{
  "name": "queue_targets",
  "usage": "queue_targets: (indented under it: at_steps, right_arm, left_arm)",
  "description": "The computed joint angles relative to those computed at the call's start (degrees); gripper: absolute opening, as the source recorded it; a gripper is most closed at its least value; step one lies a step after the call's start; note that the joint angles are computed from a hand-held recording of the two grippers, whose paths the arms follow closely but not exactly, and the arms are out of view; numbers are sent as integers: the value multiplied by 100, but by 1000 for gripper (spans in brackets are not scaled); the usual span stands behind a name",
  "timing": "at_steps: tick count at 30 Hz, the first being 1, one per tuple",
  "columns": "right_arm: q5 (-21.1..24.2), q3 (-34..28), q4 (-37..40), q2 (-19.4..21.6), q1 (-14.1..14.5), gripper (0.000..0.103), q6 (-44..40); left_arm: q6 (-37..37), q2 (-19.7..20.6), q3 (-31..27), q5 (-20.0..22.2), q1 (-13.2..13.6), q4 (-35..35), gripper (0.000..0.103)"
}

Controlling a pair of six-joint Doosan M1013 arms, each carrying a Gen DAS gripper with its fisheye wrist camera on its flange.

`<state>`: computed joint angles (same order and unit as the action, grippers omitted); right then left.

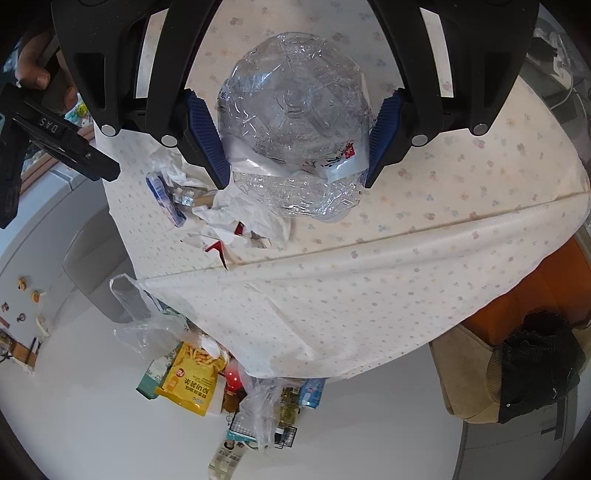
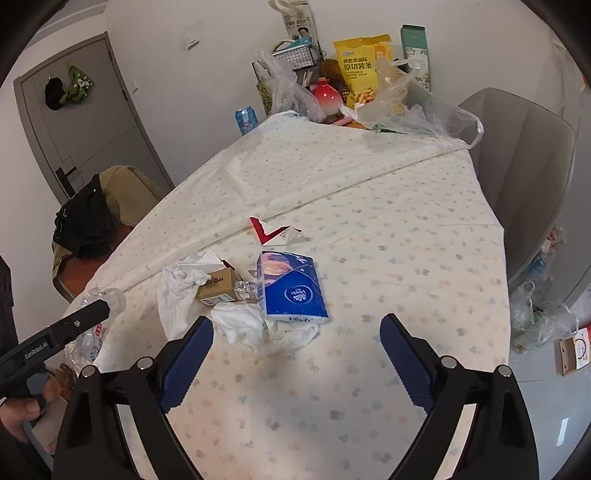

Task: Collect trash
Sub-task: 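Close the left gripper on the clear plastic bottle while the right gripper grasps the blue tissue pack, then carry the bottle and tissue pack over the bin while both grippers open to drop them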

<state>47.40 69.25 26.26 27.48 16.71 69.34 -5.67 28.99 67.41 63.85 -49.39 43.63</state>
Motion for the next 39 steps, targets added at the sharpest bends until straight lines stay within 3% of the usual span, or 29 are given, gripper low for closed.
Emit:
queue_targets:
  at_steps: [9,13,15,17,20,32,39]
  right_arm:
    - [524,-698,-442,574,149,81,337]
    - [1024,-964,-114,779,41,45,477]
    - [959,-886,182,729,-28,38,427]
    - [965,-858,322,688,-52,21,306]
    - [846,-718,462,548,-78,14,63]
    - [267,57,622,-106,-269,10,-227]
    - [-47,499,800,-475,-566,10,-146]
  left_arm:
    - [-416,-188,329,127,15,52,72]
    - [-473,-219,402,92,20,32,72]
    - [-483,-221,413,75,18,49,72]
    - [-508,-207,401,70,11,73,72]
    - [-487,-176,359,14,11,91,72]
    - [-40,53,-94,-158,-15,182,72]
    - [346,273,-504,-338,-25,158,72]
